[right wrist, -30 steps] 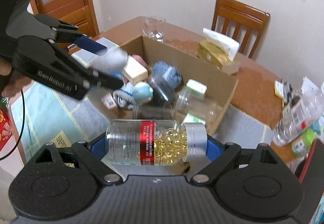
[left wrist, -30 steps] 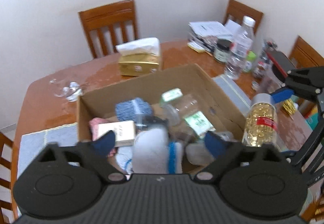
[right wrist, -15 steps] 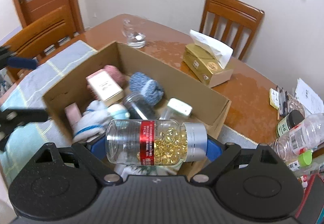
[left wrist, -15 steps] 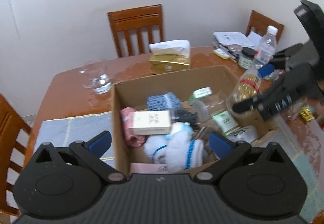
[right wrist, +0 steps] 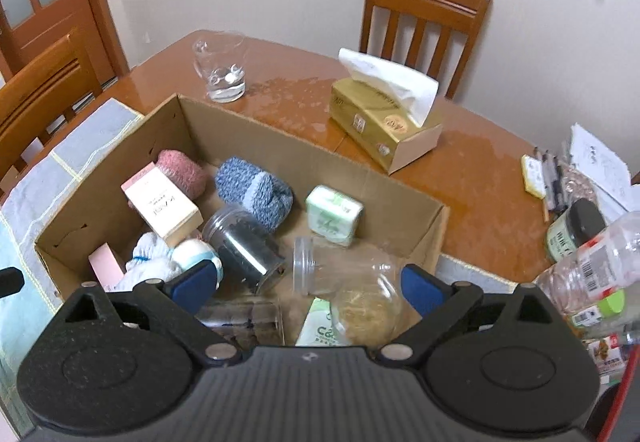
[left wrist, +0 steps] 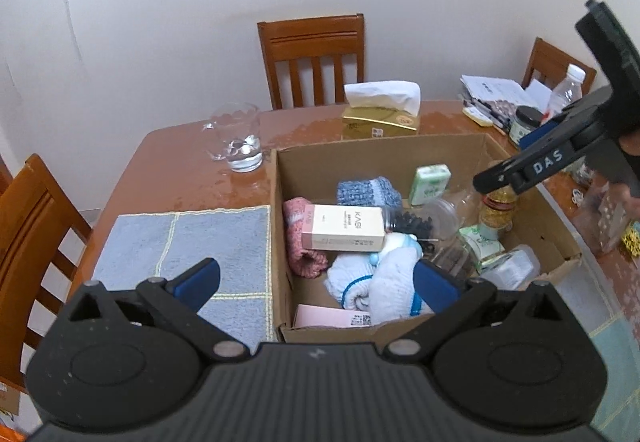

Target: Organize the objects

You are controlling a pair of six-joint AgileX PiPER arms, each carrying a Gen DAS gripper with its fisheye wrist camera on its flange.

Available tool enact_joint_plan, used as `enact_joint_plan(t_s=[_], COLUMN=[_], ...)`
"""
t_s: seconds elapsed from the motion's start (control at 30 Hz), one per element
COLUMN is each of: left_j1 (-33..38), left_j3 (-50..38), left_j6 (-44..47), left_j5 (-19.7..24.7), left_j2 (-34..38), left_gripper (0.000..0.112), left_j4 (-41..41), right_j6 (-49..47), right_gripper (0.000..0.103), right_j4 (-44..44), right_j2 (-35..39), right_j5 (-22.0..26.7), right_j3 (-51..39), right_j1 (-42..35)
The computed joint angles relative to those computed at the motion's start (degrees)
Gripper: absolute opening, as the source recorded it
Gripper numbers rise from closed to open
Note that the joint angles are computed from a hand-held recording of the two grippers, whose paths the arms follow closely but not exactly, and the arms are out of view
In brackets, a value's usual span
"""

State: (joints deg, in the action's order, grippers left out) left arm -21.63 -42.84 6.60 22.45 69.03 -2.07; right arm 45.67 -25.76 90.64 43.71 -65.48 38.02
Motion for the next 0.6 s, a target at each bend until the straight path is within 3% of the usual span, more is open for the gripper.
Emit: enact_joint_plan(t_s=[0.27,0.37,0.6], left_j1=[1.6,2.1,-5.1], left_j3=[-3.4,-4.3,-6.7], left_j6=[4.3,5.6,-16.3], left_j5=[3.6,4.9,10.8], left_j2=[2.1,3.2,5.9], left_gripper=[0.102,0.102,0.102], left_j4=[-7.9,-11.3,5.7], right_j6=[9.5,13.6,34.3], right_gripper=[0.103,0.103,0.103], right_j4=[-6.1,-6.3,-5.6], right_j2=[-0.9,-2.3,-4.8], right_j5=[14.5,17.0,17.8], right_j3=[-7.7,-7.4,1.7], right_j1=[5.8,7.7,14.0])
